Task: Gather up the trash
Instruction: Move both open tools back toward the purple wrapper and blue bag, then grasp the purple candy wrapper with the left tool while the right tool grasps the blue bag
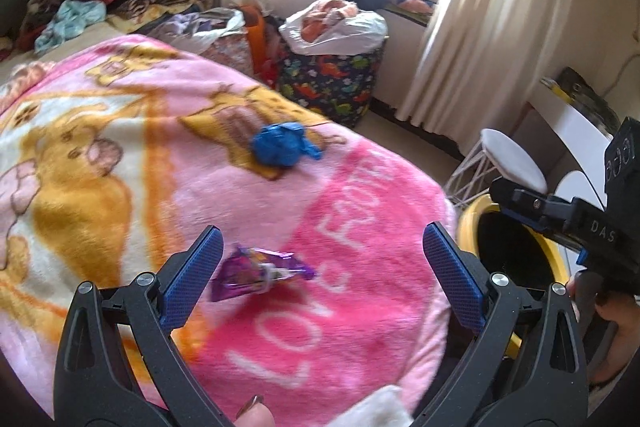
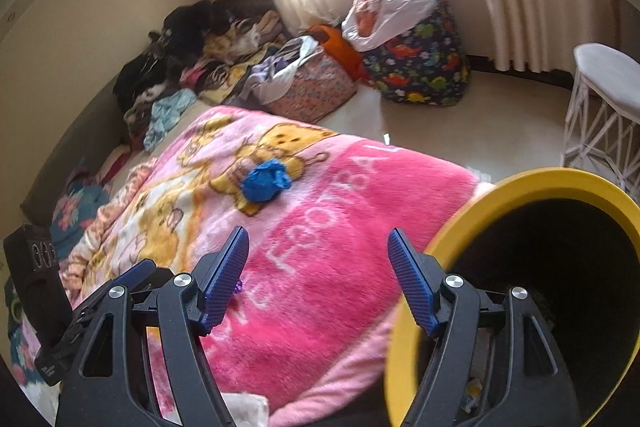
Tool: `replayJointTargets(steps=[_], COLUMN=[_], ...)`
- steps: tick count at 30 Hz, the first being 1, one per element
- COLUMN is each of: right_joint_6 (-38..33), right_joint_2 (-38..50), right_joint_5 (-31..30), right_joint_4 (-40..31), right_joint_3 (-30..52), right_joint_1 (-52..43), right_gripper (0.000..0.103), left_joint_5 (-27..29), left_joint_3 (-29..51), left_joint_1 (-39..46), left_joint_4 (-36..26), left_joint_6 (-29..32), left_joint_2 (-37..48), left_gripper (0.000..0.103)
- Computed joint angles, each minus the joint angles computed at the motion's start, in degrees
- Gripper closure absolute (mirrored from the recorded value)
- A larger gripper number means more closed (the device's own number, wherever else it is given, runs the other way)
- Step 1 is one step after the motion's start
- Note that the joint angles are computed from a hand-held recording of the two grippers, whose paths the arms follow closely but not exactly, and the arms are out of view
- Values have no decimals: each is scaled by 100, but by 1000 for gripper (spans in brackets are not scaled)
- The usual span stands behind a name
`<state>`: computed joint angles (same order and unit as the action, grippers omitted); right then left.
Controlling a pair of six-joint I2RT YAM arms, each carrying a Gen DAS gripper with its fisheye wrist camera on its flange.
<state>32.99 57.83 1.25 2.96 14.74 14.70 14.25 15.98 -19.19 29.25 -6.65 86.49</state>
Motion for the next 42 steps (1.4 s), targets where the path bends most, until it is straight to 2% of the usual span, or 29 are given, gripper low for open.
replayJointTargets(steps=[5, 9, 14, 20, 28, 35, 36, 41, 42], right_joint_6=[-163, -296, -481, -714, -979, -951, -939, -928, -906], right_joint_2=[1484, 2481, 3536, 4723, 5895, 6691, 6768, 6771, 6664], right_joint_5=[-89, -185, -335, -429, -430, -635, -674, -884, -884], right_joint_4=[719, 1031, 1204, 1020, 549, 104, 53, 424, 536], right_joint_3=[600, 1148, 1843, 2907, 4268, 5247, 5318, 5021, 4845], right_joint_1=[177, 241, 235, 258, 230, 127, 119, 57, 45], right_gripper=[34, 34, 34, 33, 28, 28, 30, 75, 77], left_joint_5=[339, 589, 873, 1076, 1073, 1132, 1115, 1186, 1204], left_joint_3=[110, 248, 458, 748, 958, 972, 954, 887, 886], left_joint_1=[615, 947, 1176, 1147, 935, 805, 777, 800, 819], left_joint_4=[116, 208, 267, 267, 248, 287, 316, 317, 310], left_joint_6=[228, 431, 620, 710, 813, 769, 748, 711, 713], left_joint_2=[517, 998, 1565, 2086, 2545, 2623, 2623, 2561, 2555], left_gripper=[11, 12, 21, 41, 62, 65, 65, 67, 70])
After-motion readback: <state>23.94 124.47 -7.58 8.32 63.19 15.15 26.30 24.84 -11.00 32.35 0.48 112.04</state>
